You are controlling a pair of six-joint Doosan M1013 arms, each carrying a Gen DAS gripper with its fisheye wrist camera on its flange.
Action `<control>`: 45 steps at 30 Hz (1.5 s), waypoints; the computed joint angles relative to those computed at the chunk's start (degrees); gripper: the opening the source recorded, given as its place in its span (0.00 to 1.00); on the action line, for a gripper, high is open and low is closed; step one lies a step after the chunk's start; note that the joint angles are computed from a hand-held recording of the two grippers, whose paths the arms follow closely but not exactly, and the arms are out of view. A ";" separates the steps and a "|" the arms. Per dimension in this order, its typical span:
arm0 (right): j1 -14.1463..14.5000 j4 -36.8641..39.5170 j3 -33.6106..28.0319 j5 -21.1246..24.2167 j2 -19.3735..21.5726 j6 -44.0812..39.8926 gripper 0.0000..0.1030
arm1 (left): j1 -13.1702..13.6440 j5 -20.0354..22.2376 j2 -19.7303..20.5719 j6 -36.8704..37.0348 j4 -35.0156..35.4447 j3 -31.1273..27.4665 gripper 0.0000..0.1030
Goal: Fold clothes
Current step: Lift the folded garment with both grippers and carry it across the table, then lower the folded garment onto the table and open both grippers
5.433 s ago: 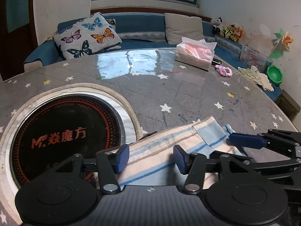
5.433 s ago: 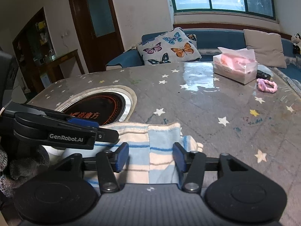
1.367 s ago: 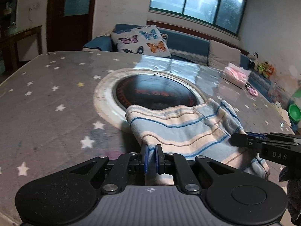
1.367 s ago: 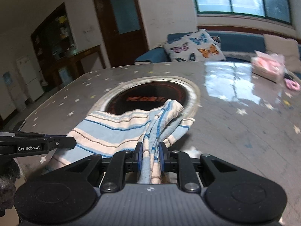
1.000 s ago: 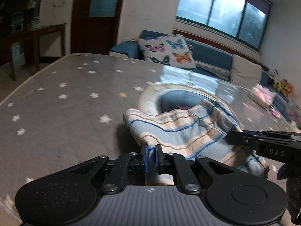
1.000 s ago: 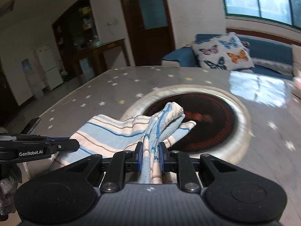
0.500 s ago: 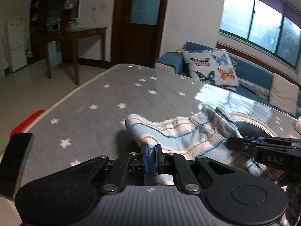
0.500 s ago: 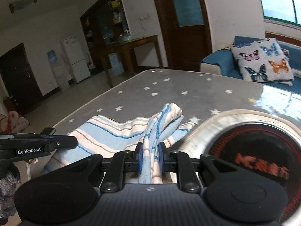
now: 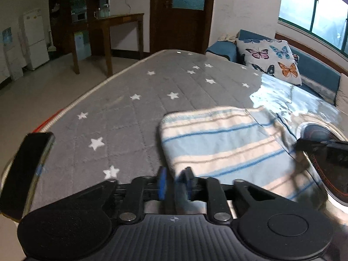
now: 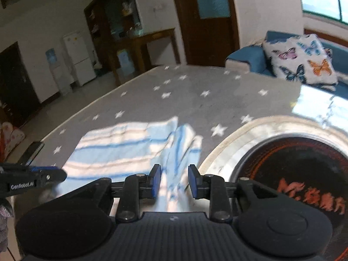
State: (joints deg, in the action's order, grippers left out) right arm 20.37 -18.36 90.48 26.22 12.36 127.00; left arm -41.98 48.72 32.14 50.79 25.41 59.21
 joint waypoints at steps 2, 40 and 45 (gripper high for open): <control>-0.18 -0.10 -0.41 -0.67 -0.01 -0.71 0.26 | -0.28 0.17 0.23 -1.43 2.60 -0.51 0.49; -1.79 4.62 -6.25 2.00 5.74 -10.76 0.18 | 0.89 4.36 12.77 5.03 6.02 -17.79 0.55; -1.16 2.79 -5.27 2.32 4.20 -10.08 0.22 | 0.50 4.23 10.78 4.75 6.92 -14.97 0.65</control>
State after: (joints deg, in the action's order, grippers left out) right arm 19.21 -15.56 85.21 28.54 16.56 116.92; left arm -41.48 52.94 42.92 55.53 32.33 44.24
